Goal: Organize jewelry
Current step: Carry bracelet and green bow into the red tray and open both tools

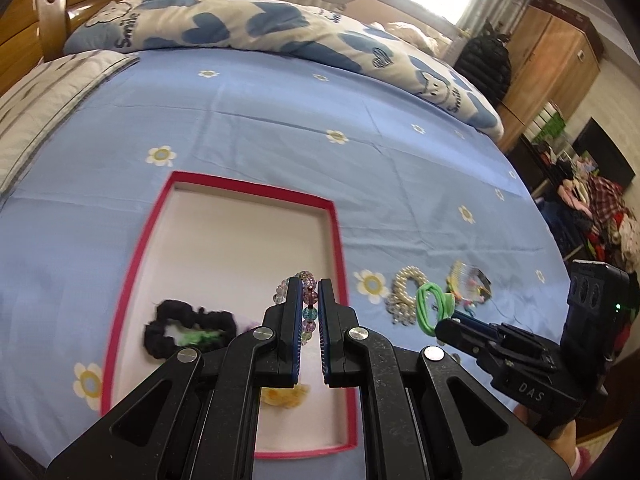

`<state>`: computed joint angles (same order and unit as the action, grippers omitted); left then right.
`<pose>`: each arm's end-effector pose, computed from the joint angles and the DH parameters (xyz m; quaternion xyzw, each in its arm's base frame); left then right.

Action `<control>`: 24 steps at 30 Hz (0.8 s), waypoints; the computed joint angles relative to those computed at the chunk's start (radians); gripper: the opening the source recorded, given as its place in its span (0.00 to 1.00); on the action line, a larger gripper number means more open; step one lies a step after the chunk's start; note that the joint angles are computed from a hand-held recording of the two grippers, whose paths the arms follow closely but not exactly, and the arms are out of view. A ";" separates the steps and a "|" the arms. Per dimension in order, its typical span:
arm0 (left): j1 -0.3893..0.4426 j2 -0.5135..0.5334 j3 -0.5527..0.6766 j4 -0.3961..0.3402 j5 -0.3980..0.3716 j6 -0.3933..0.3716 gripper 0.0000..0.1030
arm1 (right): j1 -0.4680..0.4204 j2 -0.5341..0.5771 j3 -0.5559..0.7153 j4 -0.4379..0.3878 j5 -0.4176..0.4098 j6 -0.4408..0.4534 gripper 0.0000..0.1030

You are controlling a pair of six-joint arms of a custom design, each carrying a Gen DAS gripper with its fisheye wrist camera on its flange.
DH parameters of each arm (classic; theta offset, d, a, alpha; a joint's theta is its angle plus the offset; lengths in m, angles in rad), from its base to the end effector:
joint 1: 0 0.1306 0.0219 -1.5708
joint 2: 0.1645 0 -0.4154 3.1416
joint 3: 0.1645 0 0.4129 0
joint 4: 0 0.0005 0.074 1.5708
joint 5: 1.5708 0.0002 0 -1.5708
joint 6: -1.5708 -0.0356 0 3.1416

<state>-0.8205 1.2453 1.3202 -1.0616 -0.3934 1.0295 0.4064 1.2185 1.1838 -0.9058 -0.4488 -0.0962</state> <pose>0.3000 -0.3025 0.4823 -0.1539 0.9282 -0.1129 0.3194 0.3793 0.1795 0.4386 -0.2113 0.9051 0.2801 0.2401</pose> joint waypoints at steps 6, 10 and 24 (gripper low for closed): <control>0.040 -0.023 -0.042 0.003 0.006 0.008 0.06 | 0.068 0.052 0.033 0.009 0.006 -0.001 0.22; 0.065 -0.031 -0.070 0.006 0.019 0.007 0.06 | 0.108 0.086 0.047 0.013 0.013 0.002 0.22; 0.129 -0.060 -0.182 0.015 0.080 0.035 0.06 | 0.185 0.215 0.108 -0.005 0.045 0.023 0.23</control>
